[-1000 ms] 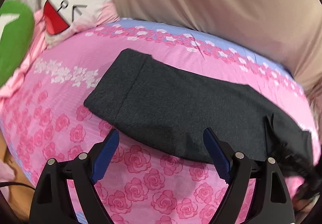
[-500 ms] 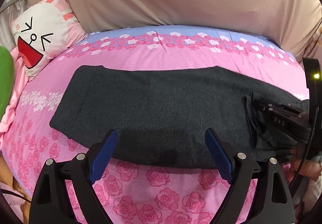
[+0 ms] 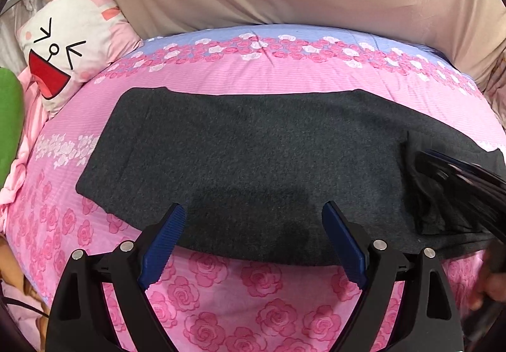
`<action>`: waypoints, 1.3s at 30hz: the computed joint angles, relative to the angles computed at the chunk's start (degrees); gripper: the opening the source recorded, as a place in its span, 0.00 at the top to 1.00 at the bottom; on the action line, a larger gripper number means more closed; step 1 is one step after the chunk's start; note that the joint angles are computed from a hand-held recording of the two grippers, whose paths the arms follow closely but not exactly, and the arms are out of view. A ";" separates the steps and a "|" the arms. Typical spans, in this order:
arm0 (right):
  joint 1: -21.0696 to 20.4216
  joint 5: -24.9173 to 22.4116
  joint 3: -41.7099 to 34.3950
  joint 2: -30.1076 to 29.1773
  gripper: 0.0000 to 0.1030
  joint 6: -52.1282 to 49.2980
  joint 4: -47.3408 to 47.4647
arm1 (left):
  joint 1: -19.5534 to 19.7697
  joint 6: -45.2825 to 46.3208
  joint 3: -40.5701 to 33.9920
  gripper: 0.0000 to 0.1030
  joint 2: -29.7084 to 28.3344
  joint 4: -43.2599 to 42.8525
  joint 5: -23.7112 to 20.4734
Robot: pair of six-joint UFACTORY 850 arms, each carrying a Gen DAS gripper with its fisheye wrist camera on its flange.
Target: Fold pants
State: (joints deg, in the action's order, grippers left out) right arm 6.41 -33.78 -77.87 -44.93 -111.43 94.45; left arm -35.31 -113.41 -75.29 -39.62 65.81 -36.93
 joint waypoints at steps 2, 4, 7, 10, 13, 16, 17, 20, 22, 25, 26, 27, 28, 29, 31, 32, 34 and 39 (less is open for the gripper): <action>-0.52 -0.41 3.25 2.20 0.59 -2.61 -0.89 | 0.26 -1.37 0.70 0.16 0.38 0.65 0.20; 0.07 2.06 5.45 3.14 0.59 -6.61 0.99 | 0.64 -2.29 1.07 0.16 0.51 0.71 0.89; 1.50 7.07 6.52 2.20 0.63 -17.27 9.45 | 1.12 -1.77 0.71 0.16 0.15 -0.54 1.60; 1.29 7.29 5.84 2.32 0.89 -16.69 10.79 | 0.85 -1.58 1.03 0.16 0.38 -0.68 0.96; -0.80 -0.03 3.55 2.38 0.89 -5.52 5.03 | 0.77 -2.95 2.29 0.16 1.38 -0.12 0.24; -0.57 -3.29 2.10 2.43 0.89 -3.52 4.59 | 1.02 -5.77 3.69 0.16 2.58 1.30 0.41; 0.21 -3.01 0.11 0.96 0.84 -0.02 0.31 | 1.07 -6.08 3.71 0.16 2.67 1.45 0.42; 2.36 1.26 -2.44 -2.83 0.79 4.42 -5.20 | 1.26 -5.11 3.20 0.16 2.42 0.82 1.01; 0.67 -1.83 -0.05 -1.51 0.77 1.88 -2.52 | 1.23 -4.44 3.03 0.16 2.29 0.51 1.30; -4.40 -5.38 5.37 2.72 0.77 -6.00 6.14 | 0.87 -2.83 2.54 0.16 1.86 -0.24 0.65; -6.17 -4.91 7.03 4.10 0.77 -8.90 9.57 | 0.84 -2.74 2.39 0.16 1.73 -0.25 0.69; -7.77 -3.77 7.94 4.86 0.77 -11.16 12.64 | 0.82 -2.65 2.14 0.16 1.53 -0.22 0.90; -9.56 -1.32 8.74 5.45 0.77 -13.89 15.91 | 0.76 -2.44 1.72 0.16 1.23 -0.27 1.05; -10.74 0.92 9.10 5.46 0.77 -16.36 18.85 | 0.63 -1.94 1.00 0.16 0.78 -0.39 1.08; -12.63 7.01 8.20 3.67 0.77 -20.70 24.50 | 0.20 -0.92 -0.45 0.16 -0.10 -0.53 0.49; -13.23 10.42 7.18 2.23 0.83 -23.20 27.80 | -0.08 -0.27 -1.40 0.16 -0.66 -0.60 0.12; -14.89 10.06 6.38 0.72 0.89 -21.01 27.88 | -0.45 1.11 -3.23 0.16 -1.64 -1.25 -0.24; -14.32 5.09 9.25 3.67 0.84 -20.93 25.53 | -1.15 5.39 -6.94 0.16 -3.60 -4.34 -1.62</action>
State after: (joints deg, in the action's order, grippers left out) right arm -7.91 -28.69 -68.61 -41.26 -132.36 119.98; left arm -36.45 -108.02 -82.23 -43.22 61.47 -38.54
